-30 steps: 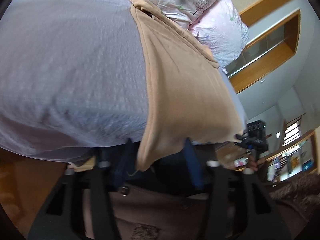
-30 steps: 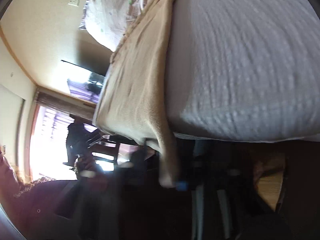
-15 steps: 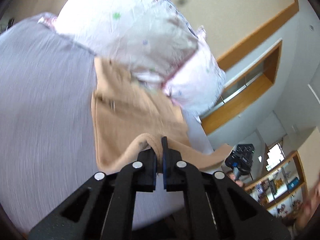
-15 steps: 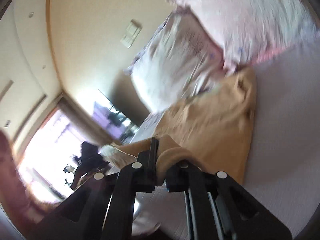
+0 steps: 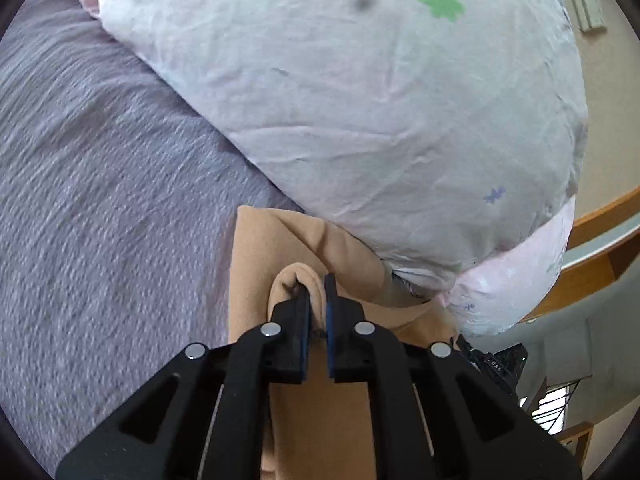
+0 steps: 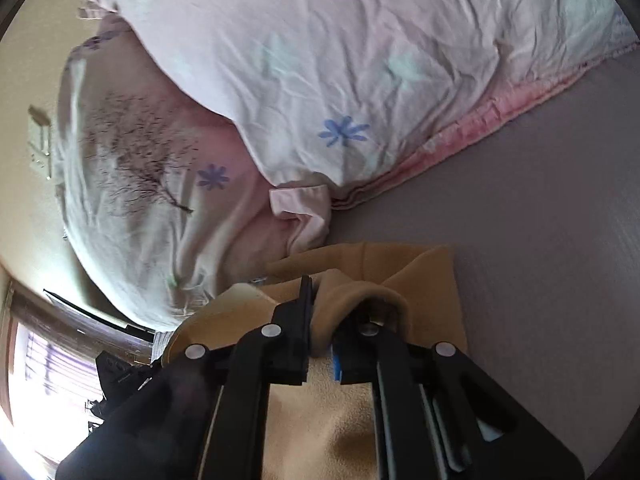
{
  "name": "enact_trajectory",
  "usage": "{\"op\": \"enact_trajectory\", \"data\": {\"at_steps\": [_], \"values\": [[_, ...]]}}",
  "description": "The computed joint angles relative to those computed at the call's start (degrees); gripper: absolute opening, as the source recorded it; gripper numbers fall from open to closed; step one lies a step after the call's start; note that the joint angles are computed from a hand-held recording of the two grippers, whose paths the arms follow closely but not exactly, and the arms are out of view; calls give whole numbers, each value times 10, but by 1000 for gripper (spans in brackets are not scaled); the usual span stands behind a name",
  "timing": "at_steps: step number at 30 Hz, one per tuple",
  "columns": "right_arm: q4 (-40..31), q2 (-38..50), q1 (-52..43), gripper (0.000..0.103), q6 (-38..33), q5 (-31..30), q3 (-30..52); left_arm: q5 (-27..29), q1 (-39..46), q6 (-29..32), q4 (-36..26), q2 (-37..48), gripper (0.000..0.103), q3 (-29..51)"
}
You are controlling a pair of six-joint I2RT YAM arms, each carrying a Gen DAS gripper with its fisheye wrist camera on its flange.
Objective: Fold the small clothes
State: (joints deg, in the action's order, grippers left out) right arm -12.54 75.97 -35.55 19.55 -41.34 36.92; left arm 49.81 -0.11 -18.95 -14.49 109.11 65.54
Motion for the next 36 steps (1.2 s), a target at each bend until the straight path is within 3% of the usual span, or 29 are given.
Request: {"op": "enact_trajectory", "data": {"at_steps": [1,2,3,4,5,7,12,15,18,20,21,22,26,29,33,36], "values": [[6,9,3,27,8,4,3,15,6,-10,6,5,17,-1],[21,9,4,49,20,11,0,25,14,-18,10,2,22,-4],[33,-1,1,69,27,14,-5,27,22,-27,22,-12,38,-17],[54,-25,-4,76,37,19,-17,26,29,-35,35,-26,55,-29],[61,-44,-10,83,41,16,-23,16,37,-36,38,-50,60,-45],[62,-102,-35,85,40,-19,-45,16,54,18,-23,-84,61,-48],[-61,-222,-103,90,-63,-121,-87,-43,66,183,-176,-150,67,-74],[-103,-269,-125,91,-117,-133,-119,-54,60,229,-209,-156,67,-98],[-96,-267,-144,91,-126,-150,-148,-78,34,209,-175,-167,65,-122],[-52,-254,-120,91,-73,-145,-152,-86,18,182,-164,-153,44,-118],[-53,-249,-130,91,-79,-156,-153,-87,11,162,-156,-145,23,-116],[-98,-248,-164,91,-118,-182,-141,-81,2,143,-152,-137,14,-109],[-123,-246,-223,91,-144,-231,-126,-64,-13,89,-129,-190,12,-122],[-142,-243,-270,92,-164,-265,-112,-52,-71,21,-123,-253,11,-101],[-210,-219,-332,92,-225,-317,-82,-86,-243,-81,-62,-278,11,-56],[-277,-185,-388,92,-298,-340,-53,-109,-387,-135,2,-195,12,7]]}}
